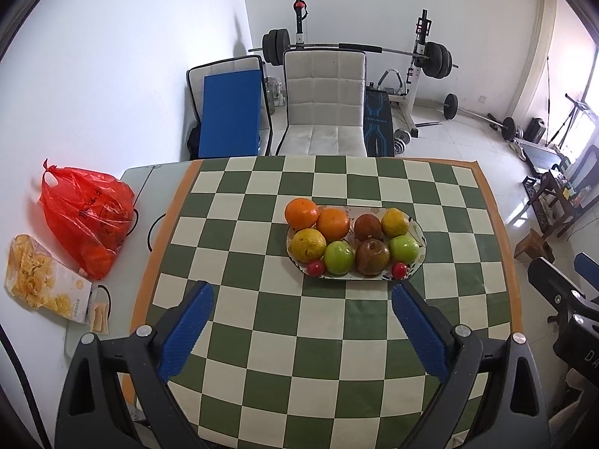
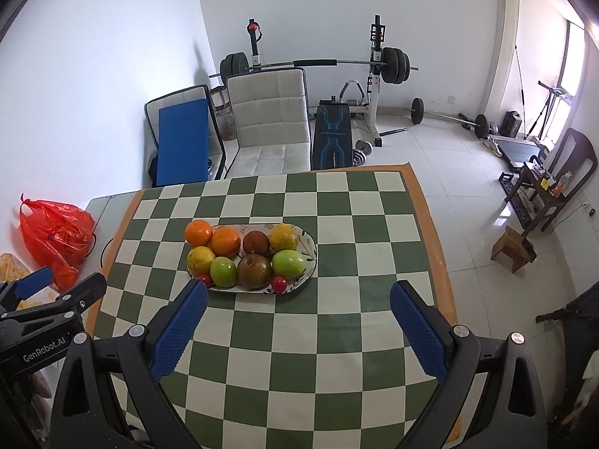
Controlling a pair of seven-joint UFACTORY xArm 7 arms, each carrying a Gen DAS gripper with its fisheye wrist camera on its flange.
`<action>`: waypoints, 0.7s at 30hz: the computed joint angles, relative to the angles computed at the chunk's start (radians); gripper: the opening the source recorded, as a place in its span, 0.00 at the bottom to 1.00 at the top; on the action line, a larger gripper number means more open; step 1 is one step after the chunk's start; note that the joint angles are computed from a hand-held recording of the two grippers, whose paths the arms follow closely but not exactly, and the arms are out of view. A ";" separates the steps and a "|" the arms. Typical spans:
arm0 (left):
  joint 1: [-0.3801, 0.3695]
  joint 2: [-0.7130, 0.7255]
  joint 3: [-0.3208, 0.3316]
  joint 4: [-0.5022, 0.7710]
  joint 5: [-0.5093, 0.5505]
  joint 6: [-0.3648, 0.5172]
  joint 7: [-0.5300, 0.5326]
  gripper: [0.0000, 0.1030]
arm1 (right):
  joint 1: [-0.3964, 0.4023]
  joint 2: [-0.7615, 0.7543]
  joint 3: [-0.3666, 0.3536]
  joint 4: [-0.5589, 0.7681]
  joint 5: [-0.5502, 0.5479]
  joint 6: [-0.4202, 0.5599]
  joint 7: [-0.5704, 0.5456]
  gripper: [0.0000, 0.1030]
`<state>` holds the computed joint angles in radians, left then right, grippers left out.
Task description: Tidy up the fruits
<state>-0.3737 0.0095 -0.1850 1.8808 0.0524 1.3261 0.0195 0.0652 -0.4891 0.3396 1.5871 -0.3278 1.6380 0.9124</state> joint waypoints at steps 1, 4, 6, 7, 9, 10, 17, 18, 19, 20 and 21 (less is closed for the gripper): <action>-0.001 0.004 -0.001 0.000 0.003 0.000 -0.001 0.94 | 0.001 0.000 -0.005 -0.014 0.001 -0.010 -0.001 0.97; -0.005 0.017 -0.002 0.006 0.008 0.001 0.000 0.94 | 0.002 0.003 -0.019 -0.028 0.004 -0.018 -0.010 0.97; -0.008 0.021 -0.002 0.005 0.013 -0.005 0.001 0.94 | 0.004 0.002 -0.028 -0.044 0.010 -0.029 -0.009 0.97; -0.009 0.024 -0.001 0.007 0.014 -0.006 0.001 0.94 | 0.005 0.001 -0.031 -0.054 0.011 -0.034 -0.009 0.97; -0.010 0.026 0.000 0.006 0.011 -0.009 0.002 0.94 | 0.005 0.000 -0.036 -0.060 0.012 -0.036 -0.012 0.97; -0.010 0.027 0.001 0.006 0.009 -0.011 0.004 0.94 | 0.006 -0.001 -0.038 -0.064 0.013 -0.038 -0.013 0.97; -0.012 0.037 0.003 0.006 0.004 -0.012 0.012 0.98 | 0.005 0.000 -0.042 -0.068 0.017 -0.037 -0.015 0.97; -0.012 0.037 0.003 0.005 0.004 -0.013 0.014 0.98 | 0.005 -0.001 -0.042 -0.072 0.017 -0.039 -0.014 0.97; -0.012 0.037 0.004 0.006 0.003 -0.013 0.014 0.98 | 0.006 -0.004 -0.044 -0.077 0.018 -0.042 -0.015 0.97; -0.012 0.037 0.004 0.005 0.004 -0.014 0.013 0.98 | 0.006 -0.003 -0.044 -0.077 0.018 -0.042 -0.015 0.97; -0.012 0.037 0.004 0.005 0.005 -0.015 0.012 0.98 | 0.006 -0.003 -0.045 -0.077 0.018 -0.042 -0.015 0.97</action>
